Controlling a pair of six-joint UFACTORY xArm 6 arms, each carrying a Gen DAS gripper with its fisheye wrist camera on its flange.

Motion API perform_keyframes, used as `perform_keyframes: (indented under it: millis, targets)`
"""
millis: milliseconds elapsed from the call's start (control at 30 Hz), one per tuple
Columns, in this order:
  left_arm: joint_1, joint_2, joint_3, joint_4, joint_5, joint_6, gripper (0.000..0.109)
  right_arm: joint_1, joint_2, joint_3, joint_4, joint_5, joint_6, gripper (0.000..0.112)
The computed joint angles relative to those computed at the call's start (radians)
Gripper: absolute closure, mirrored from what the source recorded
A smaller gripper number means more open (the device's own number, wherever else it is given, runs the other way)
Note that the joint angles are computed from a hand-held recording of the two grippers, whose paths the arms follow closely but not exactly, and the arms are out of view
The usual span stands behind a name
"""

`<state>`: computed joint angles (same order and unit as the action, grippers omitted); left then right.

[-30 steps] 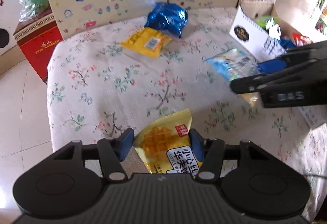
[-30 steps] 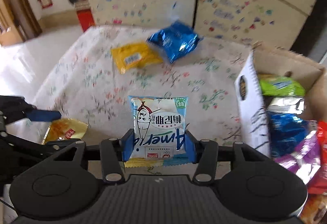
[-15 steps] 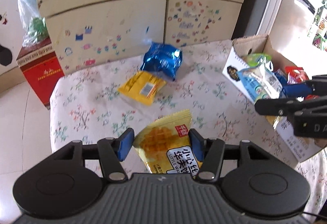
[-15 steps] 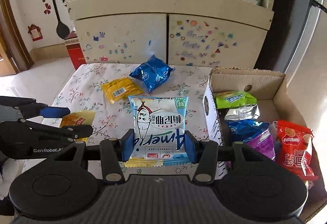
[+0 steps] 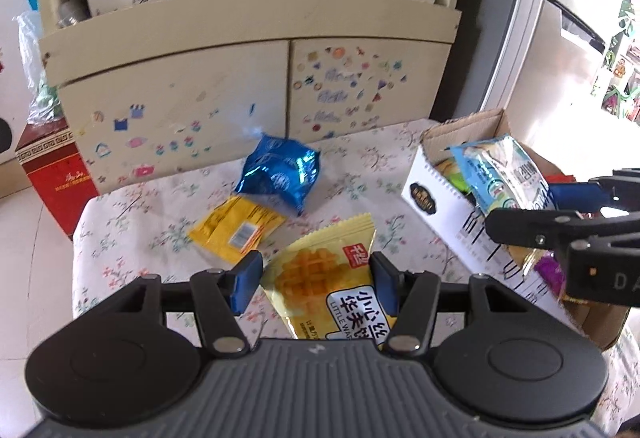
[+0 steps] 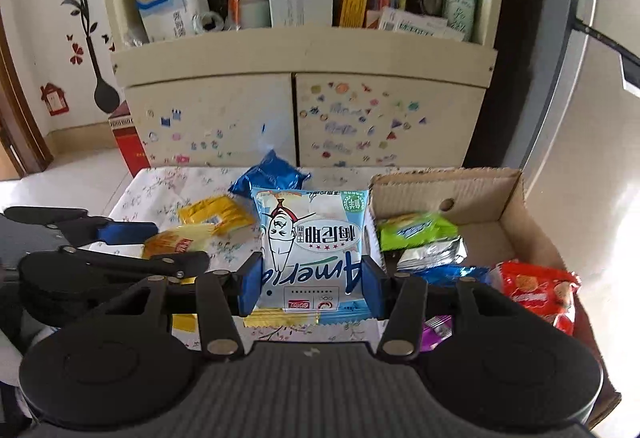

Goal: Organize snacks
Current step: 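Release the white packet into the box with the right tool while the left tool holds the waffle packet, then grasp the light blue packet from the table with the right tool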

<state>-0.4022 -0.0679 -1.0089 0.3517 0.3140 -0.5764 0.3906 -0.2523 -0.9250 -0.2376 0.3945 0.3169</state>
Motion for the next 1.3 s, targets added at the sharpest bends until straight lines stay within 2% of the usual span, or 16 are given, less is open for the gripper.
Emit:
perform_keyframes:
  millis: [167, 400, 633, 767, 867, 967, 1067, 1300]
  targets:
    - [-0.021, 0.031, -0.031, 0.010, -0.019, -0.017, 0.051, -0.029, -0.032, 0.016, -0.021, -0.019, 0.028, 0.055]
    - [-0.049, 0.077, -0.071, 0.003, -0.064, -0.024, 0.051, -0.119, -0.101, 0.062, -0.044, -0.057, 0.100, 0.056]
    - [-0.079, 0.131, -0.124, -0.034, -0.082, 0.002, 0.051, -0.187, -0.142, 0.096, -0.034, -0.036, 0.147, 0.056]
    - [-0.073, 0.137, -0.132, -0.018, -0.066, -0.023, 0.051, -0.169, -0.140, 0.108, 0.189, -0.005, -0.022, 0.056]
    - [-0.049, 0.130, -0.134, 0.023, -0.055, -0.077, 0.051, -0.120, -0.115, 0.108, 0.402, -0.001, -0.240, 0.056]
    - [-0.020, 0.112, -0.130, 0.078, -0.052, -0.134, 0.051, -0.078, -0.050, 0.079, 0.504, 0.046, -0.345, 0.055]
    - [0.003, 0.094, -0.121, 0.107, -0.059, -0.157, 0.051, -0.037, 0.022, 0.061, 0.406, 0.055, -0.301, 0.053]
    - [0.018, 0.060, -0.082, -0.006, -0.066, -0.063, 0.051, 0.015, 0.142, 0.003, 0.128, 0.075, -0.160, 0.050]
